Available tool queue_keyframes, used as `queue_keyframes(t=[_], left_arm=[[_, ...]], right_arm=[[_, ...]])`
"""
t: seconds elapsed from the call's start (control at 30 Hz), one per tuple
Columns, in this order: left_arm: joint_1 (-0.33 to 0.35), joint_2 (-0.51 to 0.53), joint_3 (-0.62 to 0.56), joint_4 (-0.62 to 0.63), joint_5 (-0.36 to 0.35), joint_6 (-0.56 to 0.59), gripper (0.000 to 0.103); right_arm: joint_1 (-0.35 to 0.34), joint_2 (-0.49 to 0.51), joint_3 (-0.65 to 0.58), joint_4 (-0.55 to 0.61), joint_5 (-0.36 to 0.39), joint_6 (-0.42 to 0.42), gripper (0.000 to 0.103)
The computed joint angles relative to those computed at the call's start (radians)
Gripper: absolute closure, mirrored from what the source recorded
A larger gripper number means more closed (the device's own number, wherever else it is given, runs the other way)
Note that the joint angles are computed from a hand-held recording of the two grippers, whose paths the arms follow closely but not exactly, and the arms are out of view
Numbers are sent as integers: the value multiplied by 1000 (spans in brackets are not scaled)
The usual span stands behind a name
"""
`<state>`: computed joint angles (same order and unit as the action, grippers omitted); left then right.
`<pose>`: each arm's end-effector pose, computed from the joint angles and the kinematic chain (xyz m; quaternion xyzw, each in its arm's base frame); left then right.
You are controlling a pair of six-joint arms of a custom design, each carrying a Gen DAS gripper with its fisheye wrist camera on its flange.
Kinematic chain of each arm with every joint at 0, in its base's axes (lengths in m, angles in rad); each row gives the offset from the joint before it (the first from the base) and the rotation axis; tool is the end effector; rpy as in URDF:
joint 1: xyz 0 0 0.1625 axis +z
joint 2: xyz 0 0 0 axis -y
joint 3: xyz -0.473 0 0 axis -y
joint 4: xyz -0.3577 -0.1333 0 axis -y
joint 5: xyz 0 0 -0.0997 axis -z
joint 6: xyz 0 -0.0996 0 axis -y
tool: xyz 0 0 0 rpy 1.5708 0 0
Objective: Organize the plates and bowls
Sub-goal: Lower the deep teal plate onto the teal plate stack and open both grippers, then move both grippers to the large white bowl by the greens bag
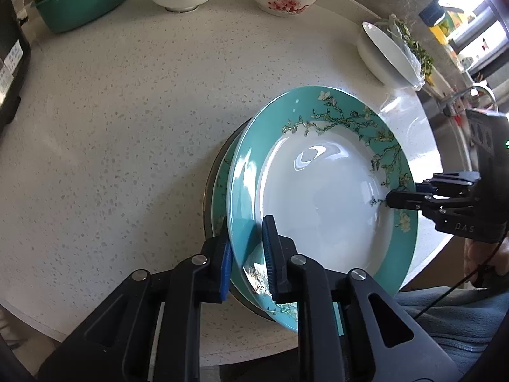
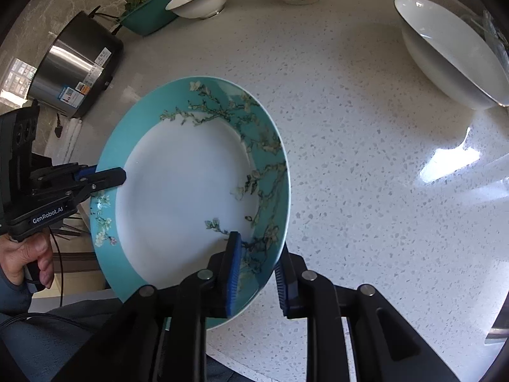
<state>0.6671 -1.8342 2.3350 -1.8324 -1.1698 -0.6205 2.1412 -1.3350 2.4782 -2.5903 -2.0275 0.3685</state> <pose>-0.1023 -0.2997 0.3347 0.1608 0.9599 -0.0519 0.2238 0.2625 -0.2436 0.1959 0.1119 -0.9658 0.0485 0.2287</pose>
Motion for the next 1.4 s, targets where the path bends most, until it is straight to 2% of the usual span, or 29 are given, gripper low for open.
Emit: queue_keyframes(t=[0.23,0.4,0.43,0.47,0.5,0.53,0.57,0.73,0.8,0.93,1.03,1.1,1.13,1.23,1.3,1.4], left_arm=[[-27,5,9,3,26,5,84],[-12,2,7,-18,8,34,80],[-6,-3,6,-22,3,44,74],[1,-5,6,-36,-9,53,69],[3,-10,5,-45,-16,59,48],[-6,-12,2,-31,0,49,18],[-12,-18,0,-26,14,49,13],[10,-22,-22,-23,29,38,13],[4,-20,-43,2,59,27,13],[9,9,-96,-34,65,28,13],[-5,96,-147,-140,29,103,13],[-19,188,-185,-230,-5,193,13],[-20,238,-205,-267,-17,227,13],[5,426,-293,-353,-51,305,13],[2,547,-364,-345,3,319,13],[22,681,-445,-362,16,357,13]], right_arm=[[16,32,9,-47,-17,48,76],[21,46,32,-129,-11,79,75],[18,39,39,-138,-10,78,74],[17,34,45,-149,-11,82,69],[15,24,51,-154,-14,84,65],[13,14,58,-167,-14,85,59],[12,7,64,-181,-11,84,58],[-1,-22,87,-211,-6,80,57],[-12,-50,99,-216,2,79,57],[-38,-133,129,-270,4,88,46],[-74,-243,149,-286,-11,88,46],[-126,-359,156,-285,-14,66,46],[-174,-436,149,-271,-11,43,46],[-310,-565,108,-240,21,-34,44],[-403,-611,75,-241,65,-97,44],[-509,-599,22,-231,112,-167,44]])
